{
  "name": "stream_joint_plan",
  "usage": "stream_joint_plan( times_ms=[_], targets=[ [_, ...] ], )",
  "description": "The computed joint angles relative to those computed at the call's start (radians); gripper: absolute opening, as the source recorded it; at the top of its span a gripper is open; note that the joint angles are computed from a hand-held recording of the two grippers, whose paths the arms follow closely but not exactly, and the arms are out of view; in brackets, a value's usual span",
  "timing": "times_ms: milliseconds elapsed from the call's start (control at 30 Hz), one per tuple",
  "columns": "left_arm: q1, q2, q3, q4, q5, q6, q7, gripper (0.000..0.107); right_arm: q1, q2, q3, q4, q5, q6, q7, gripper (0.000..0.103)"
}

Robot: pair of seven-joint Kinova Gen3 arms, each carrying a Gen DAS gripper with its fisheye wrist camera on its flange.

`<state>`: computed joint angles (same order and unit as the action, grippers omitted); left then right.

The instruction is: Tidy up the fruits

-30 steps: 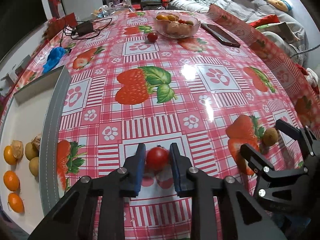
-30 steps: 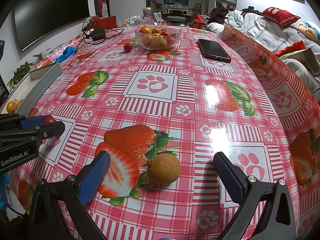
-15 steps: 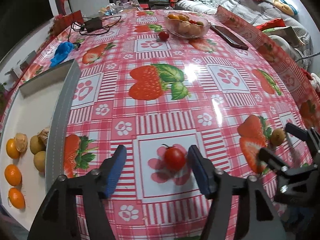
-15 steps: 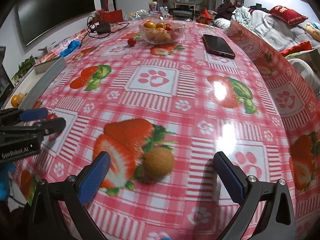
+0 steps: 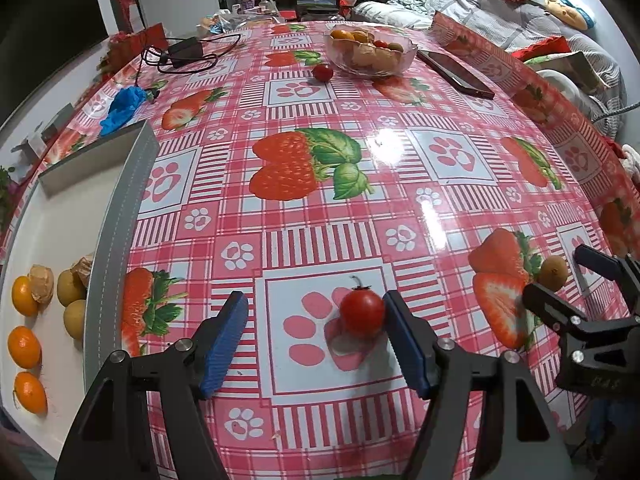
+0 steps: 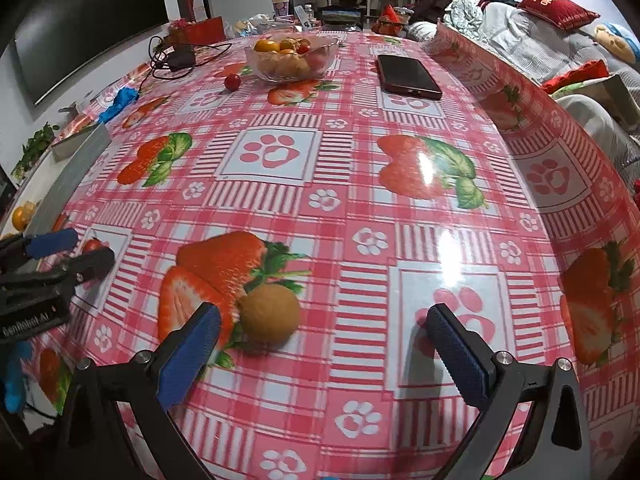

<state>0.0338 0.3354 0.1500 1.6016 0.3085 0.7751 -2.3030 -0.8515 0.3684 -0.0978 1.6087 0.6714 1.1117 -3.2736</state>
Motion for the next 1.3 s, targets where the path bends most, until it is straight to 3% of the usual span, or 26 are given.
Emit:
stream_joint_plan(
  times_ms=[100,167,200,233,267,333,533,633,900,1300],
  targets=[
    [-0.007,-0.001,0.007,-0.001,0.012,0.011,-0.014,0.062,0.005,0.014,0.001,-0.023,0.001,-0.012,0.017,0.102],
    [-0.011,-0.005,0.013,0.004,0.023,0.014,-0.033,0.05,-0.007,0.036,0.007,-0.054,0.009,0.016,0.035,0.086],
    [-0.012,-0.007,0.016,0.007,0.029,0.014,-0.044,0.036,-0.013,0.04,0.009,-0.061,0.015,0.02,0.041,0.081],
    [-0.015,-0.01,0.021,0.011,0.038,0.015,-0.062,0.024,-0.019,0.042,0.011,-0.067,0.022,0.021,0.046,0.065],
    [-0.014,-0.012,0.022,0.014,0.043,0.017,-0.072,0.023,-0.022,0.042,0.013,-0.07,0.025,0.021,0.051,0.048],
    [-0.017,-0.014,0.022,0.018,0.055,0.021,-0.088,0.023,-0.022,0.036,0.013,-0.067,0.024,0.009,0.059,0.03],
    [-0.074,-0.026,0.015,0.019,0.139,0.081,-0.155,0.023,-0.004,-0.061,0.006,0.077,0.042,-0.159,-0.088,0.029],
    [-0.107,-0.042,0.007,0.018,0.19,0.112,-0.196,0.023,0.002,-0.09,-0.005,0.117,0.05,-0.19,-0.148,0.029],
    [-0.158,-0.073,-0.032,-0.007,0.272,0.19,-0.255,0.023,0.016,-0.101,-0.04,0.114,0.038,-0.175,-0.168,0.029],
    [-0.227,-0.061,-0.071,-0.041,0.319,0.234,-0.272,0.023,0.008,-0.034,-0.029,0.0,-0.02,-0.157,-0.05,0.029]
  ],
)
